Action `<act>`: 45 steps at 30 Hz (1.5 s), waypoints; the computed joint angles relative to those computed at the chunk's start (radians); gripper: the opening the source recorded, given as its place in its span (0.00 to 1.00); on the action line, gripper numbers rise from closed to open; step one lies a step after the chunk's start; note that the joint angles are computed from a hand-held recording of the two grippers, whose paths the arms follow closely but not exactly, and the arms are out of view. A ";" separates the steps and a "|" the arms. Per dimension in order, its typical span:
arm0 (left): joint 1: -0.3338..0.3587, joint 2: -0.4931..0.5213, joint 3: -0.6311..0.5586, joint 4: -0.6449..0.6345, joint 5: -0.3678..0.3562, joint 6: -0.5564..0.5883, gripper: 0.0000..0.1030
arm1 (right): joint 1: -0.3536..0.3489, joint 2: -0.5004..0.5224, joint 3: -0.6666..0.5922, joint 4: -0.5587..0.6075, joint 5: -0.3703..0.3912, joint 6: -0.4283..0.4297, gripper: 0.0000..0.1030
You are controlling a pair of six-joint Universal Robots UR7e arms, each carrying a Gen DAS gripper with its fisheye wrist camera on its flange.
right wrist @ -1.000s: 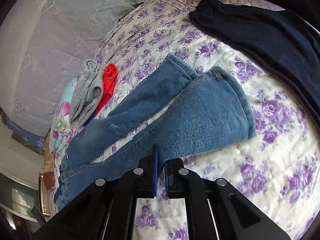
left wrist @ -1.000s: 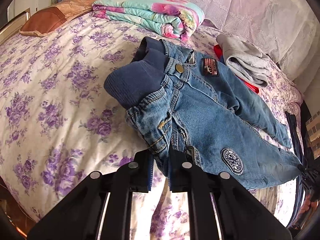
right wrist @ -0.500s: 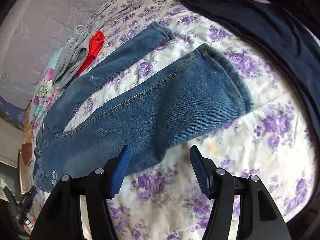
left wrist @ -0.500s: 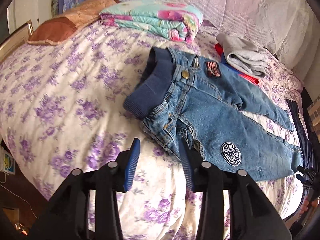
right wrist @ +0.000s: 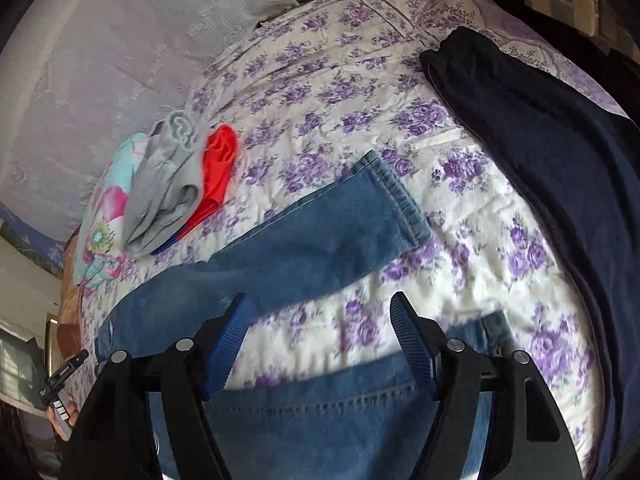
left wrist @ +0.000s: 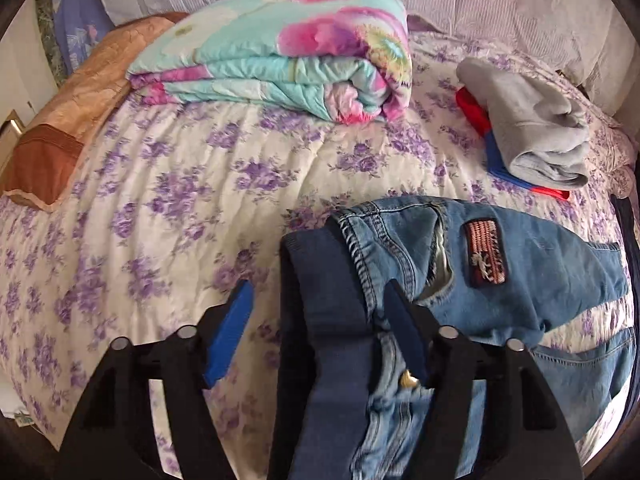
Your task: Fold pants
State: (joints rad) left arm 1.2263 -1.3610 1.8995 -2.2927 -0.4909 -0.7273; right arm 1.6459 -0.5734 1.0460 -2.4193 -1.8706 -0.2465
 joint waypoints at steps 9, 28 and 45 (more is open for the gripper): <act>0.097 0.102 -0.065 -0.041 -0.066 0.092 0.48 | -0.027 0.284 -0.444 0.254 -0.059 0.053 0.07; -0.001 0.044 -0.032 -0.078 0.076 0.351 0.76 | 0.034 0.053 -0.025 -0.046 -0.221 -0.067 0.59; 0.230 0.165 -0.264 -0.167 -0.535 0.844 0.28 | 0.134 -0.093 0.337 -0.246 -0.223 -0.258 0.62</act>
State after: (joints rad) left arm 1.4560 -1.1964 1.6358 -2.4596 -1.0262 0.1171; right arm 1.7795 -0.6661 1.3829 -2.6651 -2.0933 -0.5041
